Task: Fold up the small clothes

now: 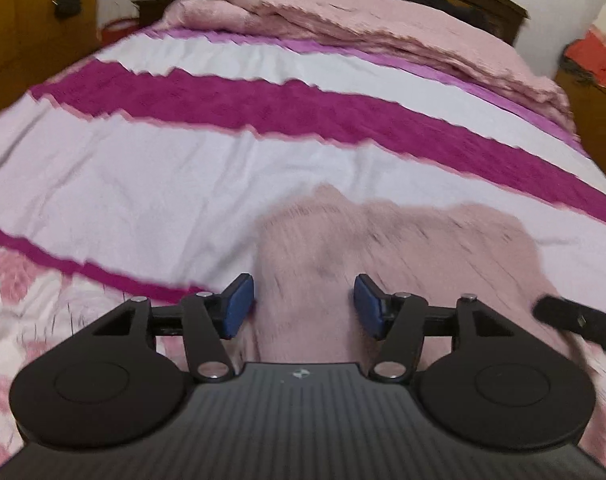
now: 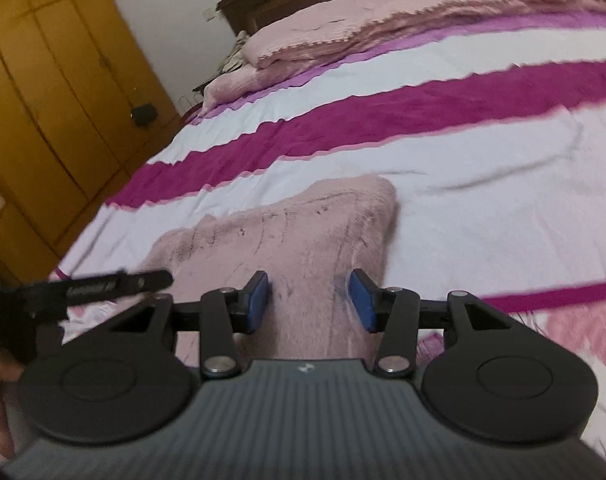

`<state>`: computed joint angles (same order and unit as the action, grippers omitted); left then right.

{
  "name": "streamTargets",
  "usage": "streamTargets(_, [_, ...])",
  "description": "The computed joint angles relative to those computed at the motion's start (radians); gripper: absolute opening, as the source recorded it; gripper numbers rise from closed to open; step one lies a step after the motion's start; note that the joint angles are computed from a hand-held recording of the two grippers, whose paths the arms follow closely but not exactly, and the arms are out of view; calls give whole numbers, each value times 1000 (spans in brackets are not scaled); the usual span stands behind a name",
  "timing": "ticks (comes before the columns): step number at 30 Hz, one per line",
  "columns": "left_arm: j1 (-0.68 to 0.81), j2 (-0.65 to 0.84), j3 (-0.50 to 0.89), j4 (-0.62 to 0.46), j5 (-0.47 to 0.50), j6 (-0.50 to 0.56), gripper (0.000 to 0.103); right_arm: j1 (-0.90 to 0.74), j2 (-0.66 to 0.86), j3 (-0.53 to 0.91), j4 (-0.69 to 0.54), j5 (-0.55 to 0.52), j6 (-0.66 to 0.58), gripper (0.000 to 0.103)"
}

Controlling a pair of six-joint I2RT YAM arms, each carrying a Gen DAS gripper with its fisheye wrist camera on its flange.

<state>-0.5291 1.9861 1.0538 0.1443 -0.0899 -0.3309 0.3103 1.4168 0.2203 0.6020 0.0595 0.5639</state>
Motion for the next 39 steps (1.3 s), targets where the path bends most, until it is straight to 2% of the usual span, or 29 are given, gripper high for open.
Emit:
streamTargets(3, [-4,-93,-111,12,52,2,70,-1,-143,-65,-70,-38,55,50])
streamTargets(8, [-34,-190,-249,10,30,11,74,65,-352,-133,-236,-21,99,51])
streamTargets(10, [-41,-208,-291,26,6,13,78,112,-376,-156,-261,1,97,51])
streamTargets(12, [-39,-216,-324,44,6,7,80,146,-363,-186,-234,26,86,52])
streamTargets(15, [-16,-233,-340,42,44,-22,80,97,-340,-212,-178,-36,127,56])
streamTargets(18, [19,-252,-338,43,133,-57,81,70,-428,-195,-260,-55,157,57])
streamTargets(19, [31,-252,-334,46,167,-63,81,66,-448,-192,-272,-53,163,65])
streamTargets(20, [38,-249,-326,47,185,-70,81,57,-454,-187,-267,-55,169,78])
streamTargets(22, [38,-228,-303,49,178,-75,83,40,-425,-181,-220,-67,169,84])
streamTargets(25, [41,-158,-248,22,201,-80,85,23,-273,-150,-129,-96,131,83])
streamTargets(28, [55,-114,-236,72,264,-124,89,3,-55,-116,-2,-148,118,84])
streamTargets(31, [54,-84,-239,134,300,-150,90,-5,123,-124,215,-199,138,84])
streamTargets(33, [49,-62,-242,176,320,-157,90,-2,171,-101,247,-213,152,84])
streamTargets(34, [47,-53,-247,198,325,-161,89,4,184,-87,249,-211,157,81])
streamTargets(35, [50,-46,-252,218,340,-170,85,3,195,-79,259,-219,157,71])
streamTargets(36, [55,-43,-256,232,355,-188,77,2,195,-74,262,-227,163,65])
streamTargets(37, [60,-46,-262,241,362,-214,73,-6,188,-77,270,-241,175,58])
streamTargets(38, [64,-52,-269,243,365,-228,66,-15,163,-82,262,-255,183,54])
streamTargets(39, [67,-65,-277,241,370,-232,64,-20,124,-86,237,-264,184,53])
